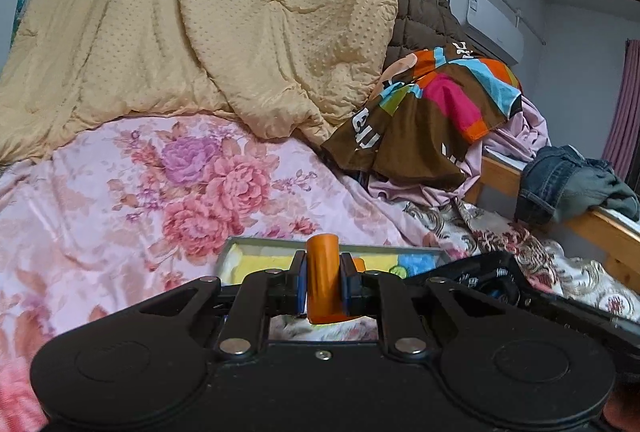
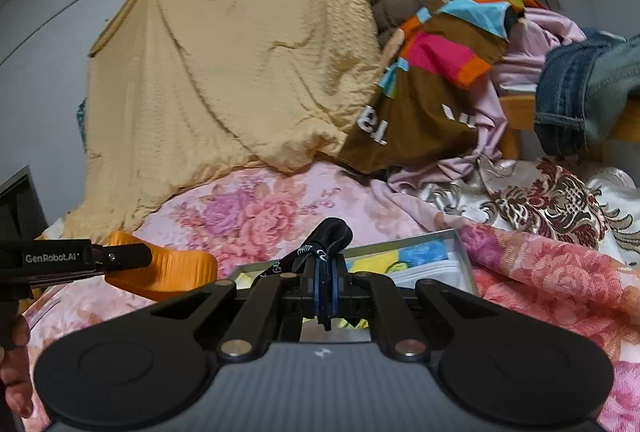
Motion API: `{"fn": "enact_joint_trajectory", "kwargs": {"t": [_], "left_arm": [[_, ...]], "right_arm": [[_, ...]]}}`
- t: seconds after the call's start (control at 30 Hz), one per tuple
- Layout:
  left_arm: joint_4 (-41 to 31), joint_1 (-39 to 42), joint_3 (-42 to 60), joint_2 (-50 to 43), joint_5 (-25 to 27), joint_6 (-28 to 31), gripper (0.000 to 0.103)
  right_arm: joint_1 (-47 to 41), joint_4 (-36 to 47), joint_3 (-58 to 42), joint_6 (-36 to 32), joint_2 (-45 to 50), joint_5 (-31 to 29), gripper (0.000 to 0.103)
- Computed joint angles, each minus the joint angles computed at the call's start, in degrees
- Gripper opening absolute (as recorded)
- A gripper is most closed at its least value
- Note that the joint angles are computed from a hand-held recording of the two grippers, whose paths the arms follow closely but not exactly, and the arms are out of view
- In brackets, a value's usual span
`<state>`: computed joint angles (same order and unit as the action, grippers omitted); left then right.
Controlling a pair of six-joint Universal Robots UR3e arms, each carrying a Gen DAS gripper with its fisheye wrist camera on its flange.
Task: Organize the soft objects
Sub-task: 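Lift the orange band and black mask and carry them toward the frog tray, then lower the band and mask into the frog tray and open both tools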
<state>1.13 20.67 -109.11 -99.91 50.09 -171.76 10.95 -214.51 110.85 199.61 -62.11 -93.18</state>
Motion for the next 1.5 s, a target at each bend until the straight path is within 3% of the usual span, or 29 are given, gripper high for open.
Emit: {"fn": "enact_joint_trajectory", "kwargs": {"t": [0.27, 0.6, 0.93, 1.33, 1.5], "left_arm": [[2.0, -7.6, 13.5, -13.2, 7.5, -7.2, 0.017], [0.7, -13.5, 19.3, -20.6, 12.3, -6.0, 0.017], [2.3, -16.9, 18.0, -22.3, 14.6, -4.7, 0.018], [-2.3, -17.0, 17.9, -20.3, 15.4, -3.8, 0.024], [-2.9, -16.8, 17.5, -19.8, 15.4, -4.7, 0.027]], "right_arm": [[-4.8, 2.6, -1.2, 3.3, 1.5, 3.4, 0.006], [-7.5, 5.5, -2.4, 5.4, 3.3, 6.2, 0.007], [-6.8, 9.5, -3.4, 5.2, 2.6, 5.1, 0.013], [-7.4, 10.8, -2.1, 5.2, 1.6, 5.4, 0.017], [-7.5, 10.7, -1.3, 5.3, 1.0, 5.1, 0.026]]}}
